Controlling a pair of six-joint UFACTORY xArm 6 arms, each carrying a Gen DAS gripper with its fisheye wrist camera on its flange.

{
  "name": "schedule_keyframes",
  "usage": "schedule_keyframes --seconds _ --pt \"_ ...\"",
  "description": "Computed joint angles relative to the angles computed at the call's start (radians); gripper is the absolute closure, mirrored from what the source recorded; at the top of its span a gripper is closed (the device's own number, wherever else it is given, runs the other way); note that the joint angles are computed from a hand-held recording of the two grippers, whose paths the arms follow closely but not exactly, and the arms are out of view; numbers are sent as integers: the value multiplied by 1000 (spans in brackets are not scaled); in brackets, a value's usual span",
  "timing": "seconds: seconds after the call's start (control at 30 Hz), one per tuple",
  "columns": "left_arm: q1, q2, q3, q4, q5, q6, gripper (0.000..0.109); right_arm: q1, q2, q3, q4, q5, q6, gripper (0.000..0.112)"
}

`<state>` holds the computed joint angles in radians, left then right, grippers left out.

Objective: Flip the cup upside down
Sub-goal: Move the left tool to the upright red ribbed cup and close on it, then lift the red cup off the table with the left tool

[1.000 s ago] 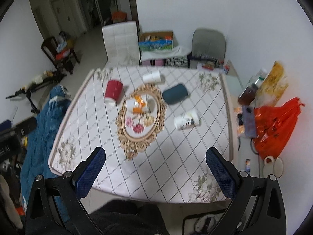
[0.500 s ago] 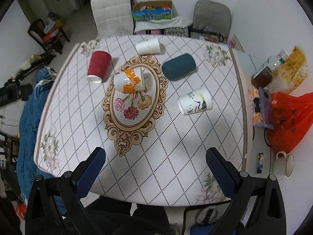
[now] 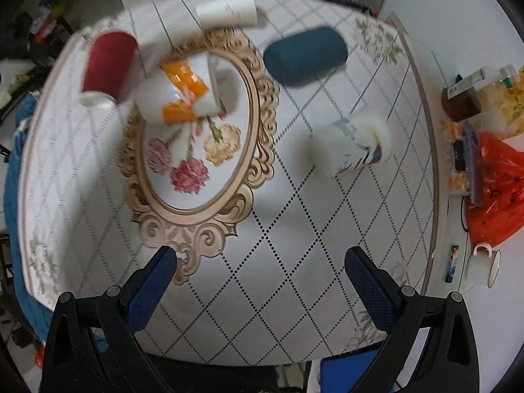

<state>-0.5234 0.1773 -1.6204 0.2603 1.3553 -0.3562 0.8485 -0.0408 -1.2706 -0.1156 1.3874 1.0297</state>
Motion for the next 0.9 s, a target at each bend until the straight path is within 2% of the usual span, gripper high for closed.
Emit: schedule_keyframes --seconds 0.37,0.63,0.8,0.9 --pt "36 251 -200 -89 58 118 6 -38 94 40 106 -37 -11 9" --pt "57 375 -308 -137 105 164 6 -55 84 124 205 -161 -6 9" --pt "68 418 -331 -168 117 184 6 -56 98 141 248 -205 -6 9" --pt "75 445 -348 -183 128 202 7 -69 91 201 262 -259 -22 9"
